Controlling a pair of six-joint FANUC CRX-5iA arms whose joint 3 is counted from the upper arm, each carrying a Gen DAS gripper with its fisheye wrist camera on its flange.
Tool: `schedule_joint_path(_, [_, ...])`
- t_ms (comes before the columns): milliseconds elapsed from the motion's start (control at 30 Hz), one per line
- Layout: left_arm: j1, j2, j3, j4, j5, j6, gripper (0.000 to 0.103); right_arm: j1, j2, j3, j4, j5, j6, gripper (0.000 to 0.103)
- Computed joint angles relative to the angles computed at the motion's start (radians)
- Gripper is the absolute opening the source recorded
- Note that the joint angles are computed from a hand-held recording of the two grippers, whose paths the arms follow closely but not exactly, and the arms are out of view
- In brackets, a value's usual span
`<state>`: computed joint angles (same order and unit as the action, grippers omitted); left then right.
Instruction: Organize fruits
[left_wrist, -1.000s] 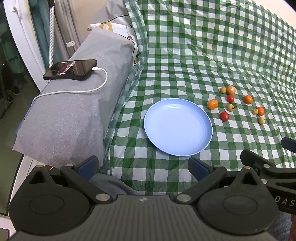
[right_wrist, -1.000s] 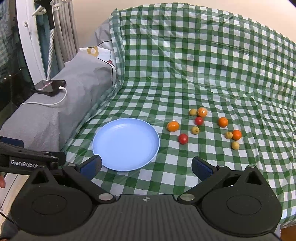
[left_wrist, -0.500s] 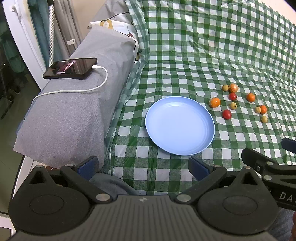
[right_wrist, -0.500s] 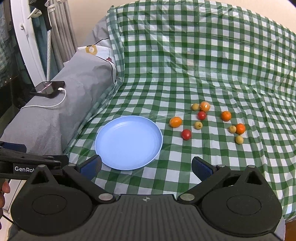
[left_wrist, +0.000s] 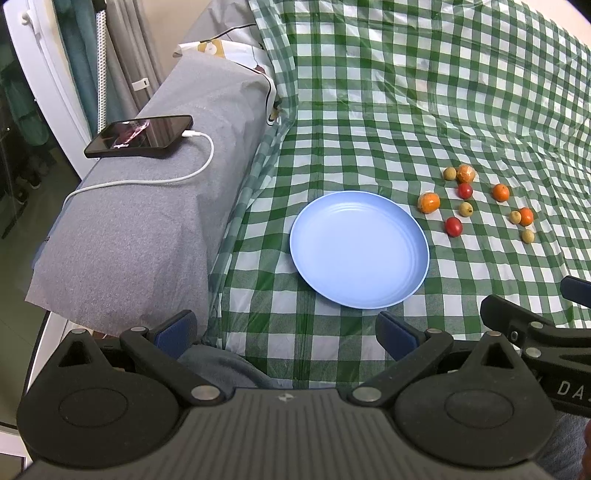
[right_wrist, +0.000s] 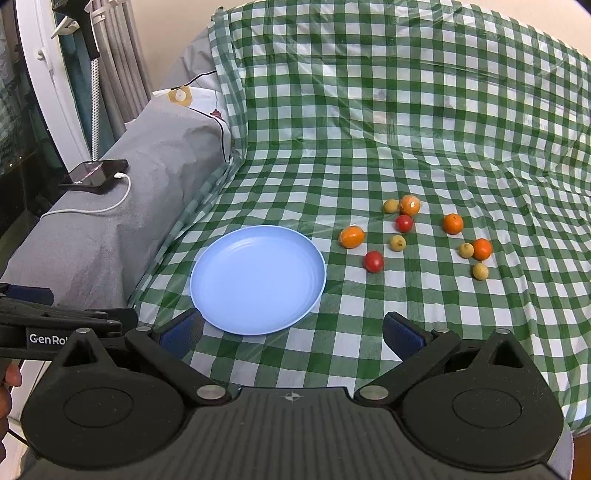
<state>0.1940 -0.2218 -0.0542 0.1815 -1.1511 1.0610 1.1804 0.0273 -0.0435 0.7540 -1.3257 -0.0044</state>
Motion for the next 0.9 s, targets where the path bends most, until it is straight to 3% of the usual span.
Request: schedule_joint_path(900, [-0.032, 0.003, 0.015, -0.033, -0.011, 0.021, 0.103, -0.007, -0.015, -0.012, -0.001, 0.011, -0.024, 0.102])
